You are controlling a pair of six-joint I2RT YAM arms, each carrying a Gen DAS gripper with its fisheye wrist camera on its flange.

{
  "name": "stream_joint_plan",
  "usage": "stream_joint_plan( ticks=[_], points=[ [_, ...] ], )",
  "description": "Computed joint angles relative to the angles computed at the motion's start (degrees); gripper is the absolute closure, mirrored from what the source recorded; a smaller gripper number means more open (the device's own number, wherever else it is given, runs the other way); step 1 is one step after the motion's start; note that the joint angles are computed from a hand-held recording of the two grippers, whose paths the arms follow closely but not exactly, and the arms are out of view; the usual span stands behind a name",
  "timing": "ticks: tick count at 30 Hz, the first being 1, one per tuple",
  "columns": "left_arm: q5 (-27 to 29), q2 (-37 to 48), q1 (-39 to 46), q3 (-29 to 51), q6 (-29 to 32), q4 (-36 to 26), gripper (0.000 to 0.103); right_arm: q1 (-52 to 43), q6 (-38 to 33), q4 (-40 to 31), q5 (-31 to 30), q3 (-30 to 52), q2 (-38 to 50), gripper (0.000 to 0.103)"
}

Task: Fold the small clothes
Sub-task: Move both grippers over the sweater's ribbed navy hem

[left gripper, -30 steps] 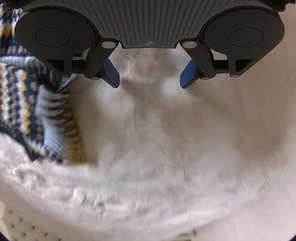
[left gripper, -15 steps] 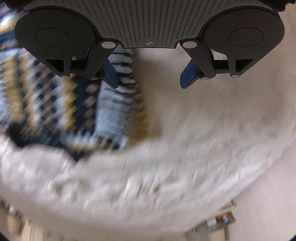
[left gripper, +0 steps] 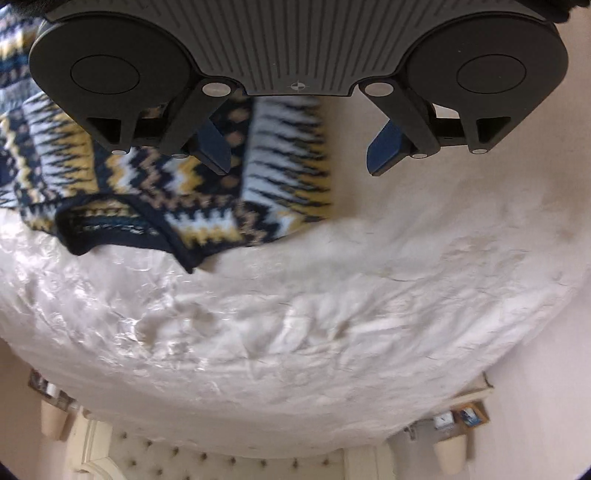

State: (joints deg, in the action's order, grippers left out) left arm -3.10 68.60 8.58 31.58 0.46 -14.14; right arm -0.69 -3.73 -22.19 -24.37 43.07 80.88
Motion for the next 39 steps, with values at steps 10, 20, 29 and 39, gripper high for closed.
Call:
stream_joint_plan(
  ticks=[10,20,29,39],
  points=[
    [-2.7,19.2,-0.1,3.6,-0.9,4.4,0.000,-0.8,1.0,3.7,11.2,4.9,17.2,0.000],
    [0.3,15.8,2.4,4.1,2.0,1.3,0.001,-0.1,1.3,4.8,13.5,3.1,15.7,0.000],
    [2.7,-8.8,4.2,-0.3,3.1,-14.9,0.001,-4.6,0.2,-4.5,8.5,-4.1,-4.8,0.000],
    [9.8,-38.2,6.0,-4.1,7.5,-40.5,0.001,-6.6,-2.6,-24.1,5.1,-11.7,-31.9,0.000]
  ],
)
